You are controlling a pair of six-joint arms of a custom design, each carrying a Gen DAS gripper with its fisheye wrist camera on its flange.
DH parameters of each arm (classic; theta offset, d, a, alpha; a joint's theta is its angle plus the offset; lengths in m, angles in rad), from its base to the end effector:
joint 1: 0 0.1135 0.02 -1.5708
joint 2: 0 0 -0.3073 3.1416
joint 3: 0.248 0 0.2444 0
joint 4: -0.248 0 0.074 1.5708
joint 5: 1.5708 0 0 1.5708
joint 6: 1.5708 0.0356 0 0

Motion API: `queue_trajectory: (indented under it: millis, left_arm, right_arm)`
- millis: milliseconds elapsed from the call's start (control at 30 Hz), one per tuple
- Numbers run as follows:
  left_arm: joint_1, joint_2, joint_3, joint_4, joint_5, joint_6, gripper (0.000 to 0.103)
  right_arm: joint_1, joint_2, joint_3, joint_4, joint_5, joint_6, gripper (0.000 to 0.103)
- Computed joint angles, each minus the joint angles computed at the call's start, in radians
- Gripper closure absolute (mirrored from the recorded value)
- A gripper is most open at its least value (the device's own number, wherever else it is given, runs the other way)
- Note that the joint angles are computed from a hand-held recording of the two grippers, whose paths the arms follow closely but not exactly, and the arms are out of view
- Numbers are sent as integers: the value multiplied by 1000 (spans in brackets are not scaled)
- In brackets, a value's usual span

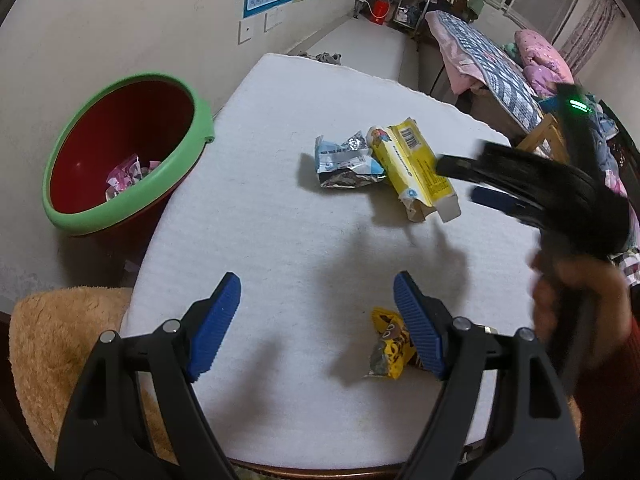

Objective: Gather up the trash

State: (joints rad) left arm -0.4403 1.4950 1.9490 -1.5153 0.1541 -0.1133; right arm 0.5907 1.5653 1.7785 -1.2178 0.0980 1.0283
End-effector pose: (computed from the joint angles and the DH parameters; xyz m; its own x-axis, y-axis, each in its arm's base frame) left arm 0.2117 -0.1058 0.4824 -0.8399 0.2722 -0.4695 0.3965 0.8985 -0.1883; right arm 0.2477 0.1619 0.4372 -0.7992 0.4903 -0.3477 0.3367 0.8444 0.4168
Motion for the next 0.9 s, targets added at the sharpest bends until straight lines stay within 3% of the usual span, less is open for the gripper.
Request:
queue_trajectory:
  millis: [67, 100, 133, 233, 367, 567, 700, 833, 900]
  left_arm:
    - [11, 9, 18, -14, 9, -4, 27]
    - [18, 14, 29, -22, 13, -5, 25]
    - [22, 16, 39, -27, 15, -3, 25]
    - [33, 20, 47, -22, 11, 10, 24]
    - [18, 67, 58, -3, 4, 17, 24]
    - [-80, 209, 150, 60, -62, 12, 24]
    - [-125, 342, 274, 70, -101, -7, 24]
    - [-150, 483, 390, -2, -144, -37, 24]
    - [-150, 526, 418, -36, -142, -49, 33]
  right_arm:
    - [-41, 63, 4, -6, -67, -38, 39]
    - [-53, 70, -21, 20, -98, -56, 53]
    - [-58, 62, -45, 43, -114, -57, 57]
    - [-29, -18, -103, 95, -86, -40, 73]
    - [77, -142, -161, 45, 9, 27, 74]
    - [294, -316, -315, -13, 102, 330, 73]
    - [416, -341, -338, -43, 163, 477, 61]
    - [454, -350, -313, -90, 205, 529, 48]
    - [469, -347, -293, -114, 234, 534, 45]
